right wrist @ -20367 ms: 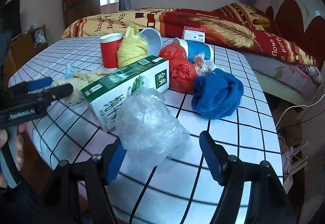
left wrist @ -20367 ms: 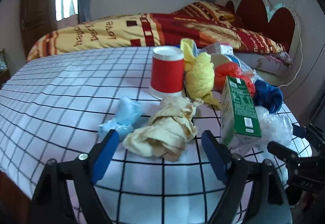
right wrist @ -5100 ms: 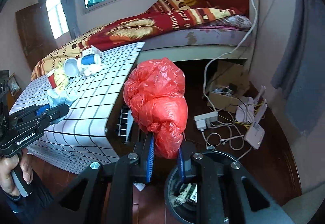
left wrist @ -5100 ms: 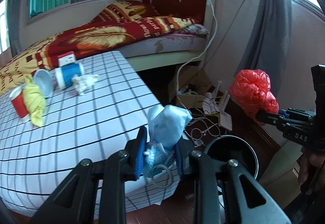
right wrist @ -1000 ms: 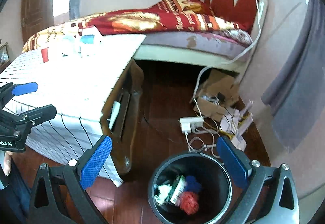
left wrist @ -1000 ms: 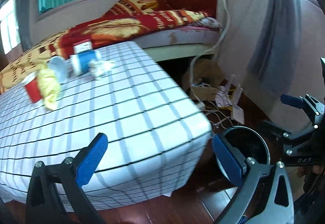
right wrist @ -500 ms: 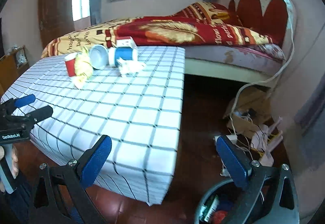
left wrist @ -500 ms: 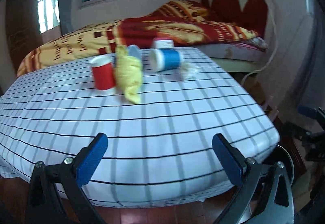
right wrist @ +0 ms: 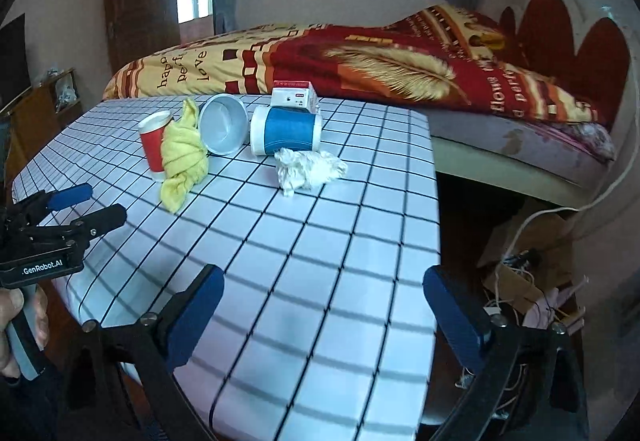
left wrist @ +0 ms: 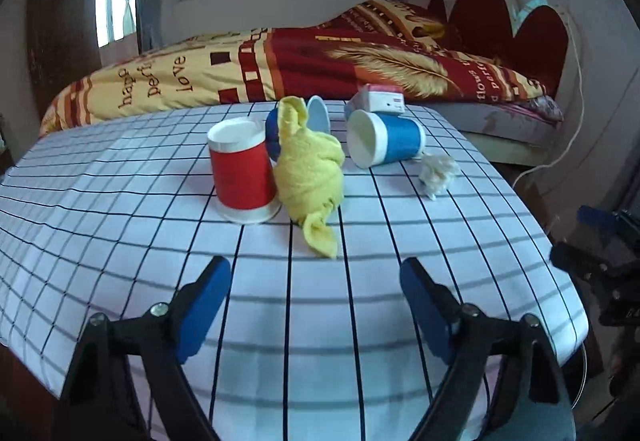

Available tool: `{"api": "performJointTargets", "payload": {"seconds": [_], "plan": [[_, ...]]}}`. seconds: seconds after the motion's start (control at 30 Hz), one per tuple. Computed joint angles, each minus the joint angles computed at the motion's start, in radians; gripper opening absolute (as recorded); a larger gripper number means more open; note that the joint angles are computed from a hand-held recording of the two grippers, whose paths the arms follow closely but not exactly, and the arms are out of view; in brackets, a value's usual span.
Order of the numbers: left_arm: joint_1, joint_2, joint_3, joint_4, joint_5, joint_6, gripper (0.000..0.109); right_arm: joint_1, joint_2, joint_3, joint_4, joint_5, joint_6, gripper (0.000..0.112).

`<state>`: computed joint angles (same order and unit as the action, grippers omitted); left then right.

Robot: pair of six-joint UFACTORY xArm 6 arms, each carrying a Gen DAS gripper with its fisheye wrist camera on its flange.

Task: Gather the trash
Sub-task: 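Grasp the white crumpled tissue with the right tool while the left tool grasps the yellow cloth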

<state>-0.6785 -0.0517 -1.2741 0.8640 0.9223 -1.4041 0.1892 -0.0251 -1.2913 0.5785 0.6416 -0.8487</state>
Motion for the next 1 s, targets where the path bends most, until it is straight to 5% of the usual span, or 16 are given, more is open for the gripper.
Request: {"api": "performJointTargets", "payload": {"seconds": [0.27,0.67,0.83,1.0], "plan": [[0.101,0.099,-0.085,-0.083,-0.084,0.079,0.079,0.051,0.247,-0.276,-0.112,0.076,0.104,0.089],[0.149,0.18,-0.166,-0.168,-0.096,0.163,0.076,0.094,0.52,-0.628,-0.172,0.211,0.201,0.079],[0.162,0.194,-0.173,-0.209,-0.107,0.184,0.065,0.098,0.573,-0.696,-0.183,0.265,0.224,0.044],[0.164,0.184,-0.156,-0.218,-0.123,0.168,0.047,0.074,0.504,-0.597,-0.123,0.233,0.162,0.035]]}}
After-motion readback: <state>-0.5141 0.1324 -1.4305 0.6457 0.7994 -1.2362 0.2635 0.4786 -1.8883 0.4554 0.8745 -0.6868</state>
